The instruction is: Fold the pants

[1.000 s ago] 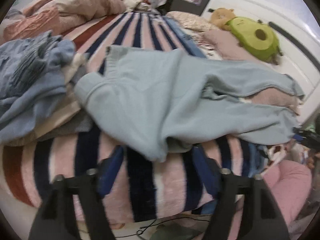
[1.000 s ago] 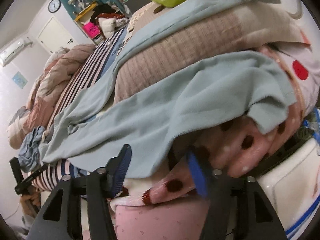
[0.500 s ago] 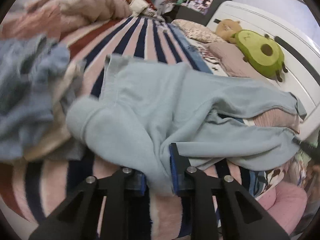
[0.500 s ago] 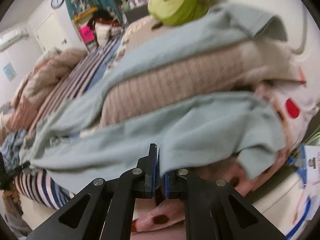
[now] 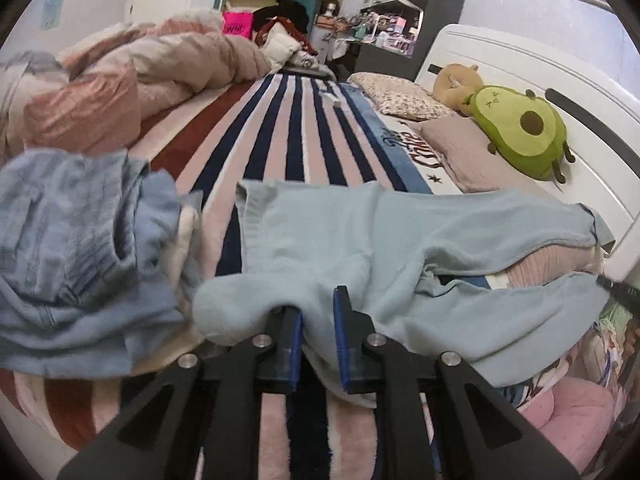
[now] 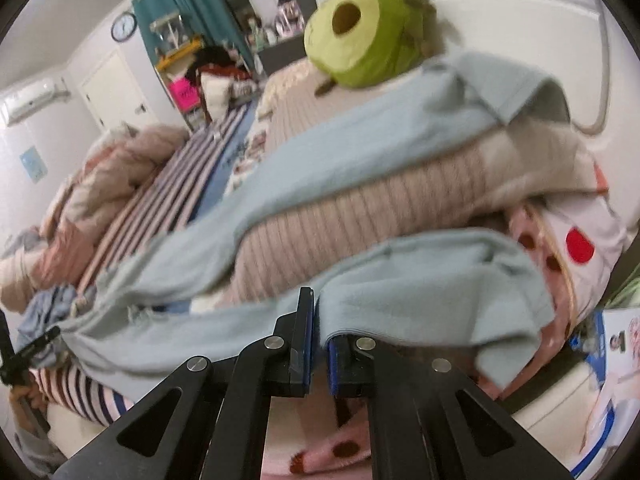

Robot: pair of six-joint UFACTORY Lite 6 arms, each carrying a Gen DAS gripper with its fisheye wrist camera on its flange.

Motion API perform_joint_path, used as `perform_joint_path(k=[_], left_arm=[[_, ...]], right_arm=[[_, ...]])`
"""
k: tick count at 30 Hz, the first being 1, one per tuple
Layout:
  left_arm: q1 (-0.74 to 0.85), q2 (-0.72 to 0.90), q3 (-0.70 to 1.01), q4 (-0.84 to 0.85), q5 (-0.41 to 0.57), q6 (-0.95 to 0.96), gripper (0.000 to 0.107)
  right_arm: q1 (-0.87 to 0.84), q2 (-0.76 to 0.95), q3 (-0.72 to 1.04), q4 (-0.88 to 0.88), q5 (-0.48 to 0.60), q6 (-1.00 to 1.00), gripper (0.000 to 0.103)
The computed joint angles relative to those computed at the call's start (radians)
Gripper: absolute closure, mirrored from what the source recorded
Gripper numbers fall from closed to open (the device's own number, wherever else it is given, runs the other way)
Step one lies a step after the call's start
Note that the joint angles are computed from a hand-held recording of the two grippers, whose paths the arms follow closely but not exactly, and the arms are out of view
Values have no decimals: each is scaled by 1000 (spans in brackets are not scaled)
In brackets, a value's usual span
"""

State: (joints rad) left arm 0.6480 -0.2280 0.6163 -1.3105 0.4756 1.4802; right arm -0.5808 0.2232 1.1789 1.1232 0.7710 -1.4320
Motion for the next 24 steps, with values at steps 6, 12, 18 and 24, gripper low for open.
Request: perform_joint_path(k=[6, 12, 18, 24], left_arm=[[-13, 41, -16, -30, -10, 33, 97], [13, 9, -27, 0, -18, 11, 103], [9, 4, -31, -23, -21, 30, 104], [-7, -1, 16, -54, -23, 51, 105]], right_arm=[[33, -2, 55, 5, 7, 12, 102], [39, -4, 41, 14, -14, 5, 102], [35, -17, 51, 13, 13, 9, 102], [34, -26, 89, 30, 20, 25, 103]])
